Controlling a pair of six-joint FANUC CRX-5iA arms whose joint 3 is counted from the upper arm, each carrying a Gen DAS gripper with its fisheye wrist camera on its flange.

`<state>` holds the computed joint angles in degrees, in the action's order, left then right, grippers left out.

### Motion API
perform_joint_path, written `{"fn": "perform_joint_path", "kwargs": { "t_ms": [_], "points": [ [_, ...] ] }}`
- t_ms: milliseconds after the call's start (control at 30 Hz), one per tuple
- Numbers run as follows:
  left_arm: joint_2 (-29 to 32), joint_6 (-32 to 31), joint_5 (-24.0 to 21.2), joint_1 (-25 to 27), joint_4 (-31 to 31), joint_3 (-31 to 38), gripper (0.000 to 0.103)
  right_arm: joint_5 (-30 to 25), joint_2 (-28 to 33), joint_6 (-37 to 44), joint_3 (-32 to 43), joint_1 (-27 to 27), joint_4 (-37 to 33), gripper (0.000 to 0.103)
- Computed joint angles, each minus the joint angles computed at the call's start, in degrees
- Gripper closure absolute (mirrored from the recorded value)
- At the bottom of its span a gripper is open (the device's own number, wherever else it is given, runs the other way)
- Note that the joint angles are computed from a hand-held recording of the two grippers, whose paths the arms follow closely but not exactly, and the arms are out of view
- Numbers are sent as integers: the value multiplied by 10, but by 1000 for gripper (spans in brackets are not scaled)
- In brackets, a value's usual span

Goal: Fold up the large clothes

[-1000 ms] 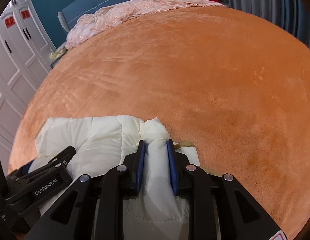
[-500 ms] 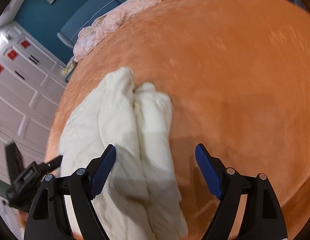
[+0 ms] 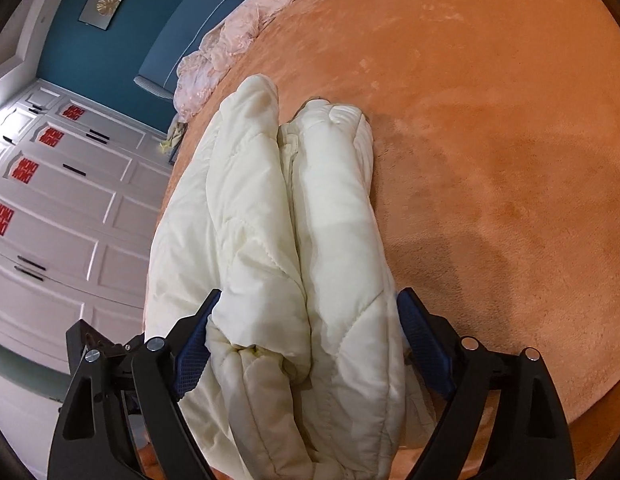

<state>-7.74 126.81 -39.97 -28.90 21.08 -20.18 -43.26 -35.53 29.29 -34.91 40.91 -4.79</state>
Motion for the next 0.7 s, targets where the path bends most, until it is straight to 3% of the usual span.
{"fn": "perform_joint_path", "kwargs": {
  "t_ms": [33, 133, 200, 333, 533, 700],
  "points": [
    [6, 3, -8, -4, -14, 14, 5, -4, 6, 11, 8, -3, -8, 23],
    [21, 30, -42, -21, -75, 67, 11, -14, 16, 28, 24, -5, -10, 45],
    [26, 38, -59, -31, -106, 96, 18, -24, 13, 30, 32, 5, 15, 64],
    [20, 39, -66, -42, -149, 137, 31, -26, -3, -9, 38, 42, 97, 70],
    [2, 10, -51, -41, -172, 173, 32, -28, -3, -35, 70, 70, 205, 70],
    [3, -32, -24, -30, -187, 215, 32, 14, 32, 33, 126, 32, 208, 70]
  ]
}}
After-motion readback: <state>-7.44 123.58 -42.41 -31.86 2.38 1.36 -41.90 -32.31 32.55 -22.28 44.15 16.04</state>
